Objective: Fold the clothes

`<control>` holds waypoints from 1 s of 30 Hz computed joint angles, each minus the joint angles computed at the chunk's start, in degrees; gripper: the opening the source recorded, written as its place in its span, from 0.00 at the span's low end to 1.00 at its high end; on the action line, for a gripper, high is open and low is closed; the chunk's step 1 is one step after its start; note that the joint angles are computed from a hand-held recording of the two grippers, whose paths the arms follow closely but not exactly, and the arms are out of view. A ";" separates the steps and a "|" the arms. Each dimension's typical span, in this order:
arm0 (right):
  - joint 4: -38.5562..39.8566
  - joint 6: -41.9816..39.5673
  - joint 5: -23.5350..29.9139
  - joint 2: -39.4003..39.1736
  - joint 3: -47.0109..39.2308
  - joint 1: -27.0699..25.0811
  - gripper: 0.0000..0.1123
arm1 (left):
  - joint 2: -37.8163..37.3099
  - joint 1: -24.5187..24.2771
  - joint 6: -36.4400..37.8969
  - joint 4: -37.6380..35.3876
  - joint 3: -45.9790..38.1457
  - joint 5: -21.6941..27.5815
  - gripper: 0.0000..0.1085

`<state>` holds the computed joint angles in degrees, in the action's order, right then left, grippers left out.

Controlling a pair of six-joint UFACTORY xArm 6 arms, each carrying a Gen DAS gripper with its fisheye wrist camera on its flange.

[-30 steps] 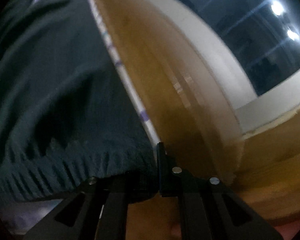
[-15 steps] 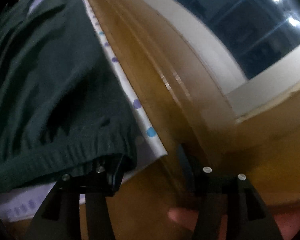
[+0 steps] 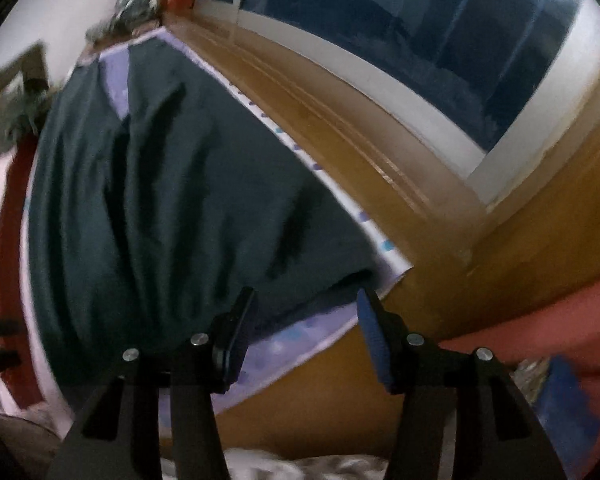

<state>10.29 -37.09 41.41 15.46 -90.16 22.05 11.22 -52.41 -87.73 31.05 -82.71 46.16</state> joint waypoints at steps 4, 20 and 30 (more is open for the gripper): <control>1.20 11.14 -0.09 1.16 -0.52 0.23 0.46 | -8.12 3.44 3.03 -1.42 10.65 -4.46 0.24; 0.57 39.91 -4.81 8.84 -2.62 0.12 0.46 | -16.87 15.86 43.51 -23.20 22.53 -12.19 0.24; 10.02 34.73 -3.01 16.93 -11.16 -2.25 0.46 | -6.68 19.12 48.60 -29.66 12.60 -12.22 0.24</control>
<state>20.31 -2.36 38.40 32.39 -101.32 19.80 4.54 -33.29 -39.12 1.40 -70.11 33.94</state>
